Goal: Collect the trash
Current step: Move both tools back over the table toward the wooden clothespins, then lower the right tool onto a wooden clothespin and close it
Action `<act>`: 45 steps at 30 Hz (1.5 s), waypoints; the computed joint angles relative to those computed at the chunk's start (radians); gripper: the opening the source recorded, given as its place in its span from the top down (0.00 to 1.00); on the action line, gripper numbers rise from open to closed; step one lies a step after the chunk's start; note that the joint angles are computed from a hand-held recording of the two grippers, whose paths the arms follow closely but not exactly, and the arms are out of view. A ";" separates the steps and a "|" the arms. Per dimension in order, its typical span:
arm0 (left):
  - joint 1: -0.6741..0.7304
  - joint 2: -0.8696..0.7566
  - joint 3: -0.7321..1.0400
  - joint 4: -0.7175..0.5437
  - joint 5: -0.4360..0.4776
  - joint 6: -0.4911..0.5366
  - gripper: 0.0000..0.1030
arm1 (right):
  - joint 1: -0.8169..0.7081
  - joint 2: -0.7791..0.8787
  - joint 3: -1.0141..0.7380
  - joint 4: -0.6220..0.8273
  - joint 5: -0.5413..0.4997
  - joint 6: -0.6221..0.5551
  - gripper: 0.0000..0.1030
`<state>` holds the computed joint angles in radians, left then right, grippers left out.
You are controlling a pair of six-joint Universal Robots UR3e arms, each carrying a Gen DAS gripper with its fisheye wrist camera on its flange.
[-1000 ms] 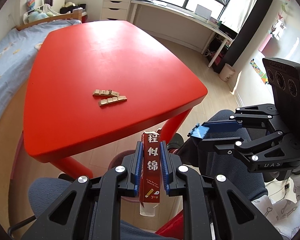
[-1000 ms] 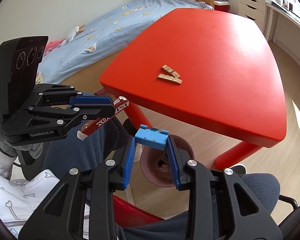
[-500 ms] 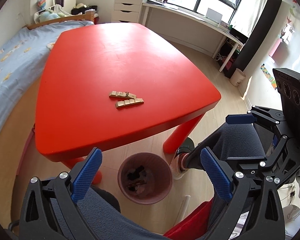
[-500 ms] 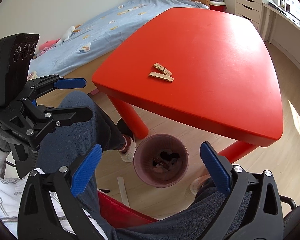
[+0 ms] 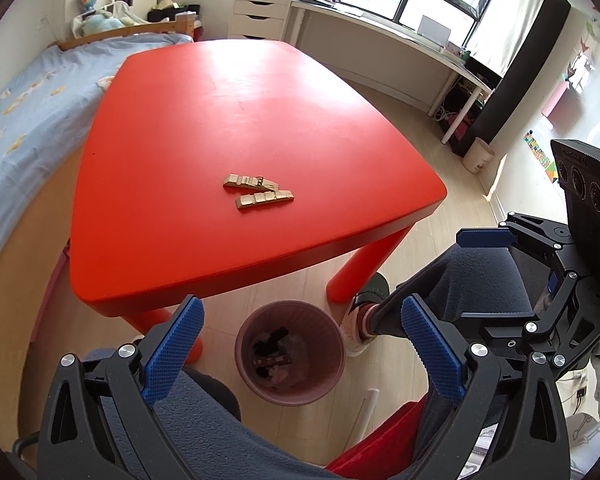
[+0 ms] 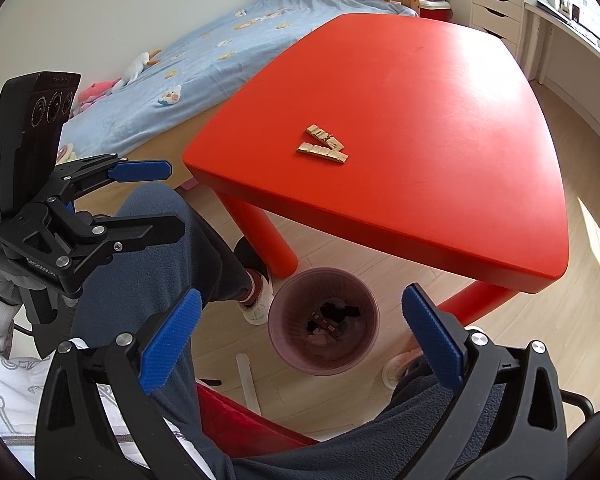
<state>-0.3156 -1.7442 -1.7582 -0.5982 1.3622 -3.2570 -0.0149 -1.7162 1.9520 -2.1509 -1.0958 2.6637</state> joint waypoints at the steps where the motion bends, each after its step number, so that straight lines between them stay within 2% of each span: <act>1: 0.001 0.001 -0.002 0.002 0.000 -0.001 0.08 | 0.000 0.001 0.000 -0.001 0.000 0.001 0.04; 13: 0.018 -0.010 0.000 0.010 -0.004 0.006 0.08 | -0.007 0.030 -0.032 -0.008 0.006 0.003 0.04; 21: 0.053 -0.040 0.038 0.008 -0.004 0.038 0.07 | 0.015 0.144 -0.165 -0.039 0.005 0.012 0.04; 32: 0.082 -0.094 0.107 -0.009 -0.014 0.101 0.07 | 0.083 0.455 -0.527 -0.036 -0.039 0.031 0.04; 45: 0.106 -0.249 0.288 -0.086 -0.067 0.252 0.08 | 0.184 0.855 -1.052 0.114 -0.108 -0.013 0.04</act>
<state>-0.2098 -1.9933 -1.4703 -0.6842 1.2954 -3.0050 0.1694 -0.8613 0.9003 -2.0371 -1.2037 2.6510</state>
